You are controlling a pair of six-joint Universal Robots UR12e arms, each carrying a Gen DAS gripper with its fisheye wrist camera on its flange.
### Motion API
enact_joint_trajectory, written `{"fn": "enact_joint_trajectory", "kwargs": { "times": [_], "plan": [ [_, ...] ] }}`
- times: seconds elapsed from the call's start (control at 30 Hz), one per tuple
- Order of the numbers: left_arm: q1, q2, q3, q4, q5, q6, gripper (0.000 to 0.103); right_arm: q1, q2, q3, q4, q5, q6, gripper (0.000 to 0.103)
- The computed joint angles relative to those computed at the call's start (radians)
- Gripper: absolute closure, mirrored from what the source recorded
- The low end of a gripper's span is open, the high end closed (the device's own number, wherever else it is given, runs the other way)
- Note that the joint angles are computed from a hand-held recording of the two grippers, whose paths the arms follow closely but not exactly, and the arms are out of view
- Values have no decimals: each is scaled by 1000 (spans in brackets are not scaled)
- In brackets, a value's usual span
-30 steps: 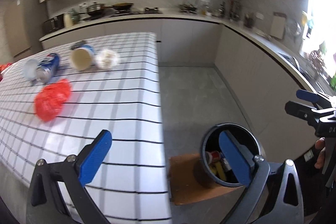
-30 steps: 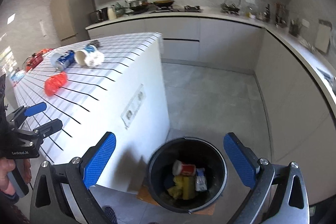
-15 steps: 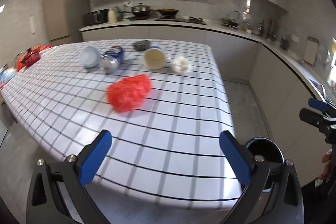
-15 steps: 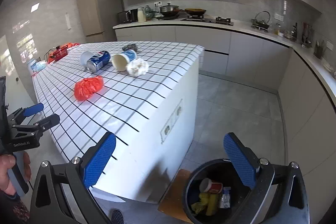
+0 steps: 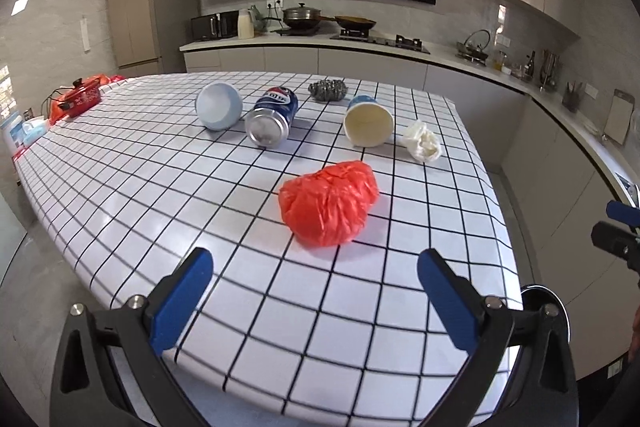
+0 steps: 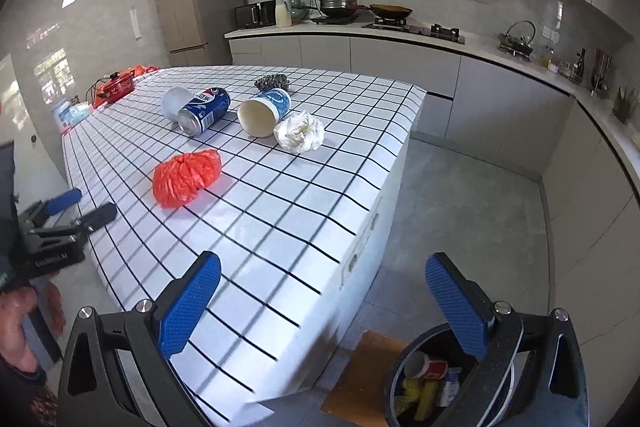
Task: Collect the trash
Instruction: 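Move both tools back toward the island, then grasp the red plastic bag with the left tool while the right tool grasps the white tissue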
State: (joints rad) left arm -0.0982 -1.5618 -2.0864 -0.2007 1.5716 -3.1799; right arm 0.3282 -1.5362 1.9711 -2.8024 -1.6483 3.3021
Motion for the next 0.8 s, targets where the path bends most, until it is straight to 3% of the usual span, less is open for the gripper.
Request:
{"fn": "enact_joint_trajectory", "kwargs": {
  "times": [0.2, 0.5, 0.8],
  "plan": [
    [21, -44, 33, -11, -56, 35, 3, 17, 60, -63, 20, -35, 37, 0],
    [45, -121, 101, -75, -106, 43, 6, 18, 168, -165, 55, -27, 16, 0],
    [38, -191, 186, -146, -104, 85, 8, 4, 288, -293, 102, 4, -9, 0]
  ]
}}
